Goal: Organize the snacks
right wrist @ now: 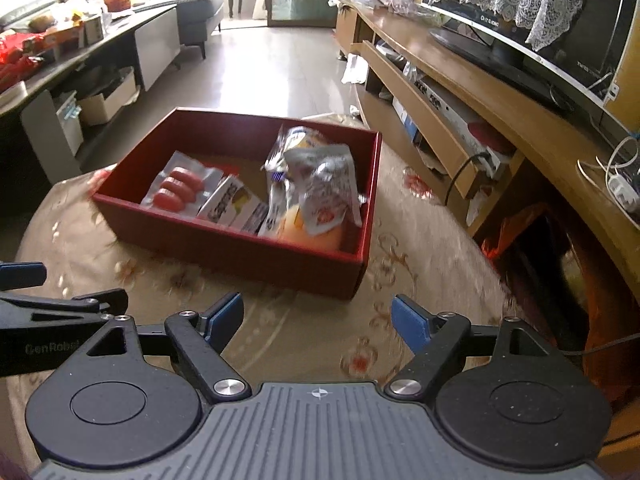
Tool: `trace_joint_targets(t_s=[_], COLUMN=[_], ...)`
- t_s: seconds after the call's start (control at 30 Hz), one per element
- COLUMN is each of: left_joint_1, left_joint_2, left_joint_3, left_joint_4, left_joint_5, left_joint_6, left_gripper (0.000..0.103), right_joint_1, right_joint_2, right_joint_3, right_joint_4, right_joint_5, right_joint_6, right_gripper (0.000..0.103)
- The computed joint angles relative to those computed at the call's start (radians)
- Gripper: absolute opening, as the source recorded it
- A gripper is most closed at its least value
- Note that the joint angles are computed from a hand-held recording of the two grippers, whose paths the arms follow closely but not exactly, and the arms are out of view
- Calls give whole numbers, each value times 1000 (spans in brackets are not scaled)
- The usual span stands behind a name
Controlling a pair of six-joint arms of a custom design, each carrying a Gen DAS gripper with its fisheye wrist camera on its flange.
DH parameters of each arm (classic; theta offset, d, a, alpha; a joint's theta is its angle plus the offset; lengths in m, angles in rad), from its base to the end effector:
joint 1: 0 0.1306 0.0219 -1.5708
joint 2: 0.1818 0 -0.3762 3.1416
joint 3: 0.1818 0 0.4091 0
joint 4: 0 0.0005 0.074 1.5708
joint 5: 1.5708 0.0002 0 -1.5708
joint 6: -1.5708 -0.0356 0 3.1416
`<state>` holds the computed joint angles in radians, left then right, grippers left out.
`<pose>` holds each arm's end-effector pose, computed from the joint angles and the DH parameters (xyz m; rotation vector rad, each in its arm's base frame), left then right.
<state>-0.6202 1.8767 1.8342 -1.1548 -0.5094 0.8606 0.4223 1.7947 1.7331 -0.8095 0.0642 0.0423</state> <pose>0.5347 -0.3612 0.3476 -0.4260 2.4915 0.1634 0.5932 0.2635 0.3672 -0.5342 2.3824 0.0912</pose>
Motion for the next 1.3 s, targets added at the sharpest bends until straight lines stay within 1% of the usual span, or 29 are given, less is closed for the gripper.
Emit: trace_joint_targets(t_s=[0.13, 0.3, 0.43, 0.87, 1.03, 1.3], left_joint_1=[-19, -37, -50, -89, -99, -106], left_joint_2=[-19, -36, -43, -62, -76, -85], left_joint_3=[-34, -62, -75, -102, -120, -135], left_joint_4=[3, 9, 12, -16, -11, -1], left_joint_5=[-5, 11, 6, -14, -20, -32], left_joint_6=[12, 23, 27, 49, 68, 78], left_gripper=[88, 88, 88, 88, 88, 88], right_joint_1=[4, 5, 9, 13, 13, 14], right_joint_2=[-44, -76, -103, -167, -190, -204], right_joint_3=[-68, -115, -154, -238, -269, -284], right_joint_4=[16, 21, 31, 47, 53, 55], right_joint_5=[1, 3, 4, -3, -7, -12], right_joint_6=[-2, -8, -7, -13, -18, -17], right_gripper=[86, 86, 86, 86, 86, 86])
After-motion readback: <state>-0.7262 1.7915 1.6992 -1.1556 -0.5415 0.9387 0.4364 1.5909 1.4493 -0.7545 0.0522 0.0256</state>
